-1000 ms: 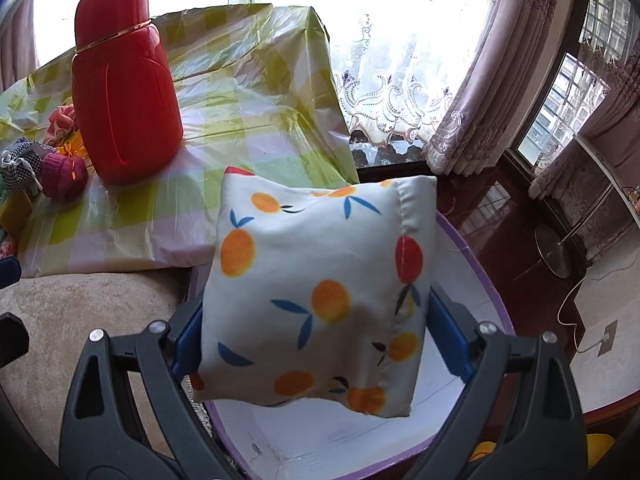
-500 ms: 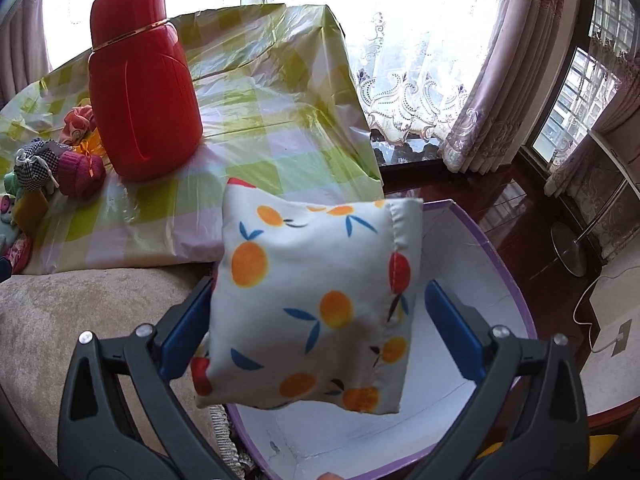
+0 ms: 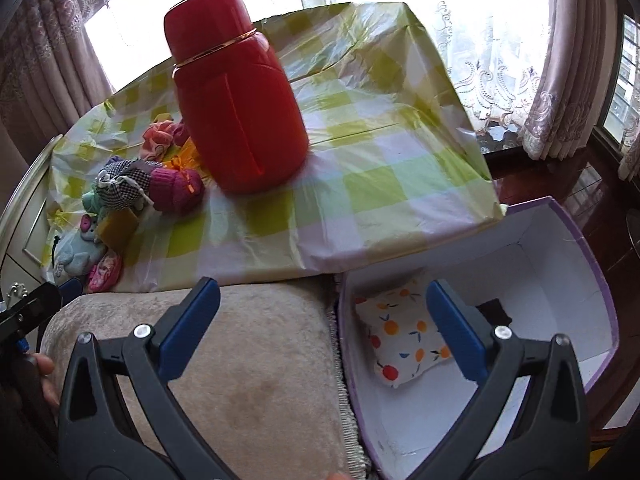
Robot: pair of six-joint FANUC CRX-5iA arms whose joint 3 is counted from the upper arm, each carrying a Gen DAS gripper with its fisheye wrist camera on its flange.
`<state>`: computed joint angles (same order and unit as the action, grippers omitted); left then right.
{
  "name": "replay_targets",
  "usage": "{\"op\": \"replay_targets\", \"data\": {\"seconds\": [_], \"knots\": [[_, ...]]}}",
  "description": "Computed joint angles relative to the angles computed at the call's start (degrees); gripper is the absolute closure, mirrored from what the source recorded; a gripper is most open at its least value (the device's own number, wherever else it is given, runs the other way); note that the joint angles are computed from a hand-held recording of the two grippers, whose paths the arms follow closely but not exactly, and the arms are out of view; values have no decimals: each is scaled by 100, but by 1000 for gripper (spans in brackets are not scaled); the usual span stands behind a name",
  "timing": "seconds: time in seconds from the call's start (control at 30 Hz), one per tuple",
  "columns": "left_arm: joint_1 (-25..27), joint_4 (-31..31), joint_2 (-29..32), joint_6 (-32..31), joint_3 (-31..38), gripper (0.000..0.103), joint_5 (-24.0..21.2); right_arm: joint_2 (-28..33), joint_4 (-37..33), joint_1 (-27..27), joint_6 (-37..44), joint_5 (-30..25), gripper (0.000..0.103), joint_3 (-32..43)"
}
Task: Organize soft objects
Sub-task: 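Grasp the gingham pouch with the right tool while the left tool grasps the blue elephant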
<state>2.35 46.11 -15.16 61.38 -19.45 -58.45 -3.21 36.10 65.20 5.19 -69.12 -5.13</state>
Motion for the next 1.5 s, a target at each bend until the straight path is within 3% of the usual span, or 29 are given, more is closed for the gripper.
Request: {"op": "replay_targets", "data": {"seconds": [0.17, 0.4, 0.53, 0.67, 0.97, 1.33, 1.5], "knots": [[698, -454, -269, 425, -27, 2, -52, 487, -76, -12, 620, 494, 0, 456], [1765, -797, -379, 791, -86, 3, -370, 1213, -153, -32, 1594, 519, 0, 1286], [2039, -804, -319, 756, -93, 4, -359, 1562, -419, -91, 2156, 522, 0, 1767], [2058, -769, -208, 713, -52, 14, -198, 1809, -539, -125, 2399, 617, 0, 2078], [1767, -1001, 448, 967, 480, 14, 286, 2614, -225, -229, 3074, 626, 0, 3042], [1518, -1492, 1304, 1070, 1295, 15, 87, 3827, 379, -381, 4198, 392, 0, 4525], [1439, -1679, 1645, 1155, 1607, 24, -134, 4308, 518, -456, 4553, 127, 0, 5099]]}}
